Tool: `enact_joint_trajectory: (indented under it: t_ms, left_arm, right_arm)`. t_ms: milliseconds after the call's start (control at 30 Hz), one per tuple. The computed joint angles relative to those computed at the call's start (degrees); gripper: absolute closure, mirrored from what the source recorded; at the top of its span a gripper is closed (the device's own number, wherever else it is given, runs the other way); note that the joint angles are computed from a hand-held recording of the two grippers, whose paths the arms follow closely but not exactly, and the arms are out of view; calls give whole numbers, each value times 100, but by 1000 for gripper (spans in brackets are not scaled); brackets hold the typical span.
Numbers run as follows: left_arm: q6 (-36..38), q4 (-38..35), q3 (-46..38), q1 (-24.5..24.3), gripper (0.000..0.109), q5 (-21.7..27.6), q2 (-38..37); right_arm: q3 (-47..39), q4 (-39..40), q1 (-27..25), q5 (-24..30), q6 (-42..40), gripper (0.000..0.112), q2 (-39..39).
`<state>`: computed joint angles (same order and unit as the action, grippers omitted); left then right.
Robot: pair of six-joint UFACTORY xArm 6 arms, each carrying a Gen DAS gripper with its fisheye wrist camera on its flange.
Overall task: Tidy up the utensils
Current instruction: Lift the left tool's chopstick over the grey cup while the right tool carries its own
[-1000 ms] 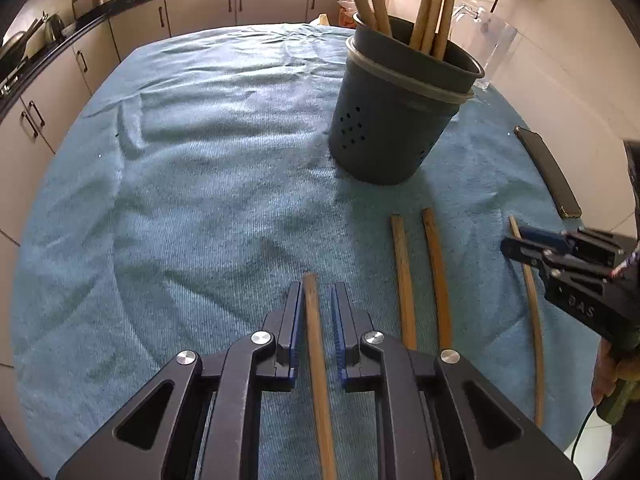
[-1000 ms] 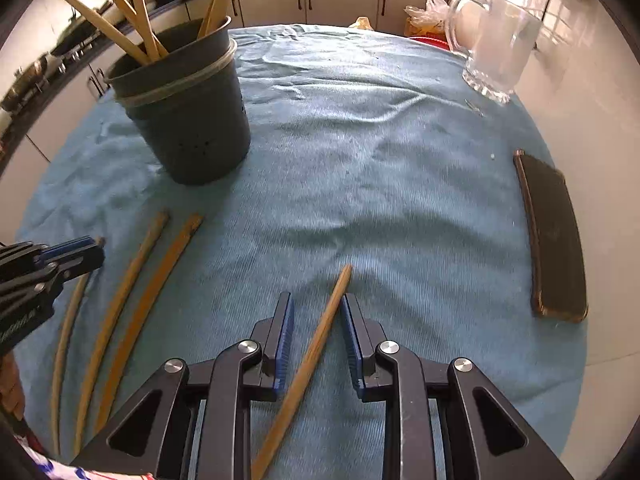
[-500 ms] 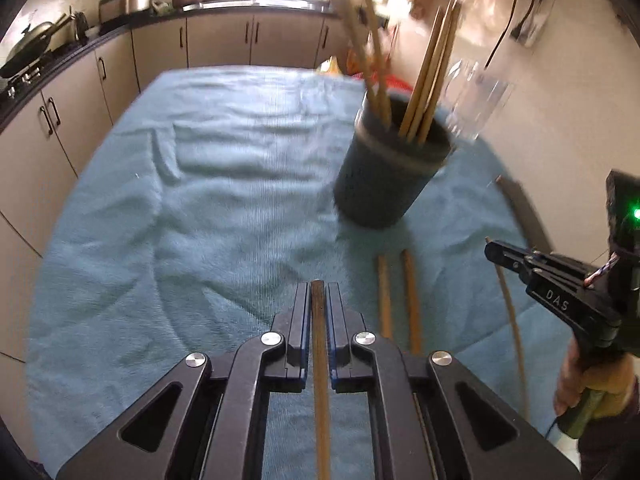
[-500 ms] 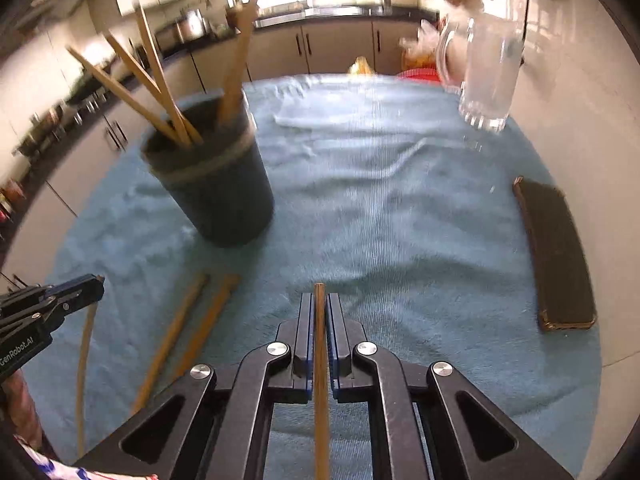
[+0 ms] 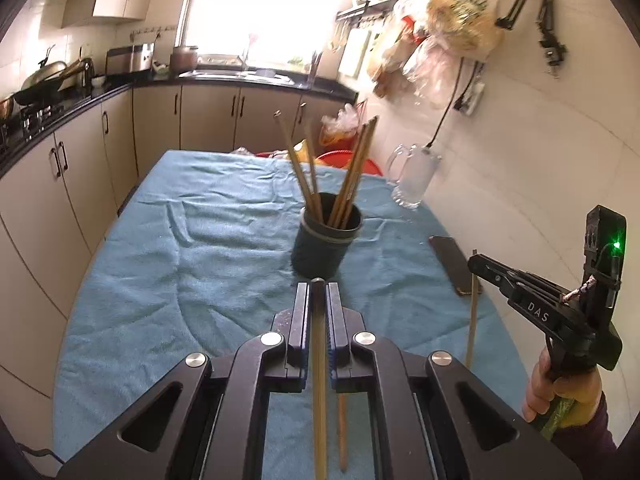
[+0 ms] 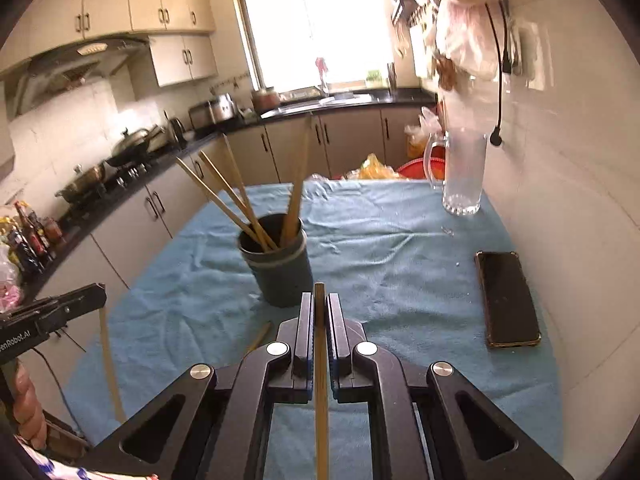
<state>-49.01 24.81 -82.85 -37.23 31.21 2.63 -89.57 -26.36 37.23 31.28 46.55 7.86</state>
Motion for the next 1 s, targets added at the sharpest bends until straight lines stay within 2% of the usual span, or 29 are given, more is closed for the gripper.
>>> enact_joint_trajectory:
  t_ms: [167,333,667,1000]
  left_arm:
    - [-391,401,418,-192,102,-169,-441]
    - [-996,1162,593,-481,102,-55,-712]
    - [-1319,1472,659,-658,102,-134,-881]
    - [-1149,1451,420,-635,102,-227,-781]
  right_arm:
    - [522,-529,96,-240,415,107,-508]
    - [872,-862,181,-390,665,107,-893]
    - [1170,-1305,275,-515,984,107,-1247]
    - [1184,-1215,204,-579,943,107,-1234]
